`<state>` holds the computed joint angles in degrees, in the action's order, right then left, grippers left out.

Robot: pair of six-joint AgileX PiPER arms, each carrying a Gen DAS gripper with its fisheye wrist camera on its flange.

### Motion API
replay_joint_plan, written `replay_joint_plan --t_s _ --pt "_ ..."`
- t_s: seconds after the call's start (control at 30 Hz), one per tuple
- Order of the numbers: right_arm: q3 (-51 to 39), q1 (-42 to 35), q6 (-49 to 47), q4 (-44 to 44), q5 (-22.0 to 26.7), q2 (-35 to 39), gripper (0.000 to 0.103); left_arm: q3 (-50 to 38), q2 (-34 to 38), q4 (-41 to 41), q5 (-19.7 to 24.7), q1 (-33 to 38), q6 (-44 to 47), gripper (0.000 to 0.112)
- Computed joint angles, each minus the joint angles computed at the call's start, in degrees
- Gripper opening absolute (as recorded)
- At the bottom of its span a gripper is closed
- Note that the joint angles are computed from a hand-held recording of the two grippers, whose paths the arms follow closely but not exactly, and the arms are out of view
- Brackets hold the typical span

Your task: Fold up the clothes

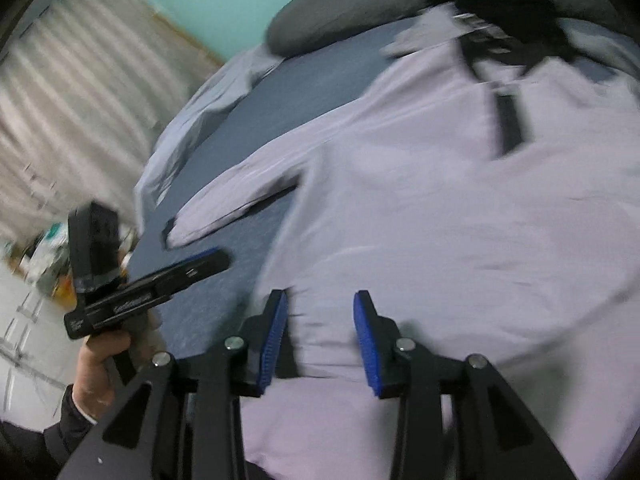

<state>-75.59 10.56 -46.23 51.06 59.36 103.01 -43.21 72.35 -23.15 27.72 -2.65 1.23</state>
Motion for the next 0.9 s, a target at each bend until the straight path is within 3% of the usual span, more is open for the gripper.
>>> replay_joint_plan --t_s 0.37,0.6,0.7,0.9 --pt "-21.7 -22.9 10.5 -13.3 3.3 10.5 0.036 -4.7 7.8 10.5 -3.0 -11.8 -13.1 0.052" --pt "-37.5 -26.3 17.9 -20.0 7.2 22.6 0.036 -9.0 12.7 17.7 -3.1 -19.5 -21.2 0.052" --pt "-39.4 -25.8 17.8 -19.2 8.2 25.4 0.036 -11.0 14.6 20.3 -2.7 -22.0 -23.7 0.052" --pt "-32.5 -24.5 13.3 -18.6 4.6 21.4 0.036 -13.0 16.1 20.6 -2.4 -22.8 -23.9 0.052"
